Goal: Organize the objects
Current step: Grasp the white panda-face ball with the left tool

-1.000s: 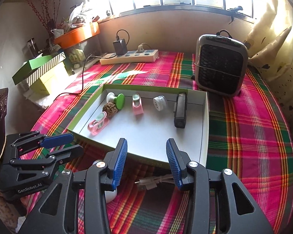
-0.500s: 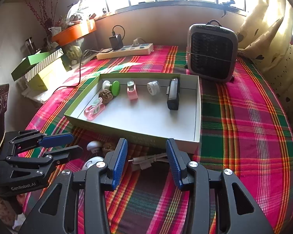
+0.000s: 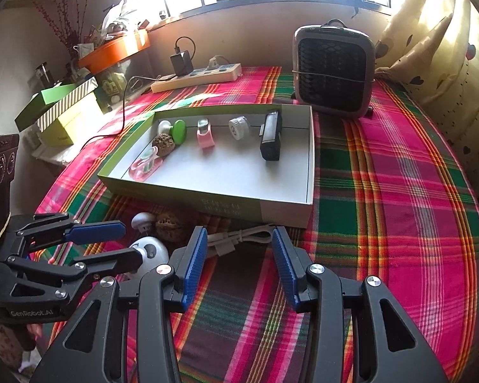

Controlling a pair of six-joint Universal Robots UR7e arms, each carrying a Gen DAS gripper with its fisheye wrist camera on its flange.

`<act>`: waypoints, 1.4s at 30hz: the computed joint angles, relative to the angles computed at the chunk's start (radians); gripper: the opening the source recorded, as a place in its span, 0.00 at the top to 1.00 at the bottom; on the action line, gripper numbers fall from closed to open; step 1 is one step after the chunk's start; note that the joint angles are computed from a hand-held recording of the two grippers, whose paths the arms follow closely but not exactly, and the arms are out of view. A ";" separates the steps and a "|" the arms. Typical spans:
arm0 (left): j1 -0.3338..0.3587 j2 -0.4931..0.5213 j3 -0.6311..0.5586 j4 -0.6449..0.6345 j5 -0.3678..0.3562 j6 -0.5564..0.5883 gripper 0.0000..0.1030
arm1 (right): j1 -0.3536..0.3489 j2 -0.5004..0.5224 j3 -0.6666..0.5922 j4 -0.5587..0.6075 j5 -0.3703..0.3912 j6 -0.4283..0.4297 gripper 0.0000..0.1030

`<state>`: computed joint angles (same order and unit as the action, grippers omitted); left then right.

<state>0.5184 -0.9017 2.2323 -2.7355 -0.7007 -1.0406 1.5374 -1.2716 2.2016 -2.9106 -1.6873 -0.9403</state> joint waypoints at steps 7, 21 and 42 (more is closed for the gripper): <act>0.012 0.015 -0.012 0.003 -0.018 -0.003 0.60 | -0.010 0.000 -0.001 0.003 -0.003 0.003 0.55; 0.014 0.008 0.007 -0.012 -0.027 -0.019 0.71 | 0.007 0.033 0.006 -0.046 -0.026 0.051 0.48; 0.003 -0.032 0.055 -0.017 -0.024 -0.048 0.71 | 0.066 0.129 0.026 -0.240 -0.175 0.128 0.48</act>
<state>0.5209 -0.9339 2.2877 -2.7524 -0.7242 -1.0884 1.6038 -1.1429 2.2275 -3.1505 -1.8620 -0.8125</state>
